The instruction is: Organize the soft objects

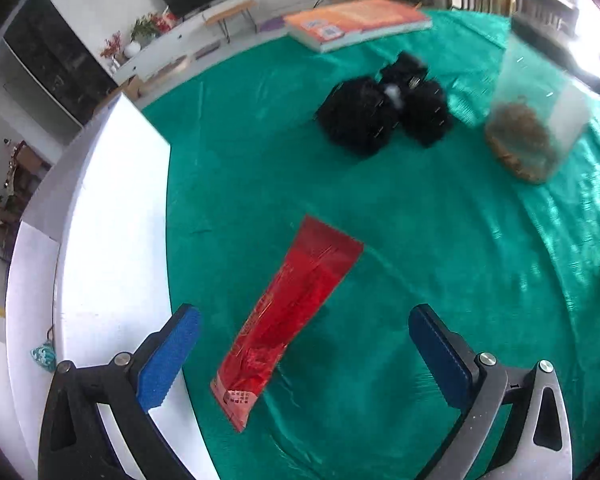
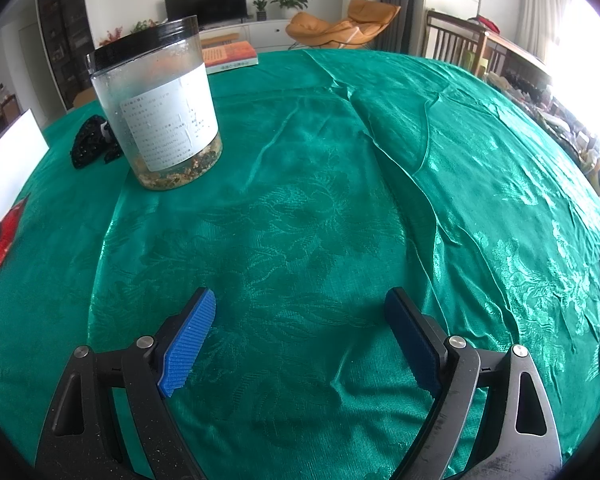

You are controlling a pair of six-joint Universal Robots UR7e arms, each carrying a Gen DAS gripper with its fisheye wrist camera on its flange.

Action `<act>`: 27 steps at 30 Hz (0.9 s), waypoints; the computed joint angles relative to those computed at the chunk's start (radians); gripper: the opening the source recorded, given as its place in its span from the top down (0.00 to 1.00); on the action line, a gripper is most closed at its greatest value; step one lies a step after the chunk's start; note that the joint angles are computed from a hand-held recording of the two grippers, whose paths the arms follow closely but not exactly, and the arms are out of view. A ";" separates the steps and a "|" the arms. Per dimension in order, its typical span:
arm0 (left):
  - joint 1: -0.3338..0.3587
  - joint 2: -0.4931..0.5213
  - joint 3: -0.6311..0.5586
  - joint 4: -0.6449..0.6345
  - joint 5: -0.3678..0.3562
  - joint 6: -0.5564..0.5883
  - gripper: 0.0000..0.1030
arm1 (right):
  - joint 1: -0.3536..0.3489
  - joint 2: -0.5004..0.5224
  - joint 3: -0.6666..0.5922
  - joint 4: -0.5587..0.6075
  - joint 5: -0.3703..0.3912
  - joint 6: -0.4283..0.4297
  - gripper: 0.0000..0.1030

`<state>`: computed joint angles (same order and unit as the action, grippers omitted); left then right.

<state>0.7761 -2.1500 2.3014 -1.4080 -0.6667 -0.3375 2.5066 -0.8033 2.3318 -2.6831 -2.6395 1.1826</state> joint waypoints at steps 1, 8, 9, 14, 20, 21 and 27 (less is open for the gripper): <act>0.035 0.015 -0.004 -0.013 -0.015 0.007 0.00 | 0.000 0.000 0.001 -0.002 0.000 -0.001 0.14; 0.107 -0.077 -0.097 -0.122 -0.361 0.148 0.03 | 0.000 0.000 0.000 0.003 0.000 0.002 0.14; 0.090 -0.079 -0.106 -0.120 -0.325 0.132 0.03 | 0.000 0.000 0.000 0.003 0.000 0.002 0.14; 0.055 0.012 -0.114 -0.250 -0.209 0.206 0.03 | 0.000 -0.001 -0.001 0.005 0.000 0.003 0.14; 0.066 0.235 -0.040 -0.592 -0.142 0.559 0.03 | 0.000 -0.001 -0.001 0.004 0.000 0.003 0.14; 0.069 0.273 -0.031 -0.630 -0.129 0.587 0.03 | 0.000 -0.001 -0.001 0.004 0.000 0.003 0.14; 0.143 0.515 -0.054 -0.823 -0.066 0.616 0.06 | 0.000 -0.001 0.000 0.004 0.000 0.003 0.14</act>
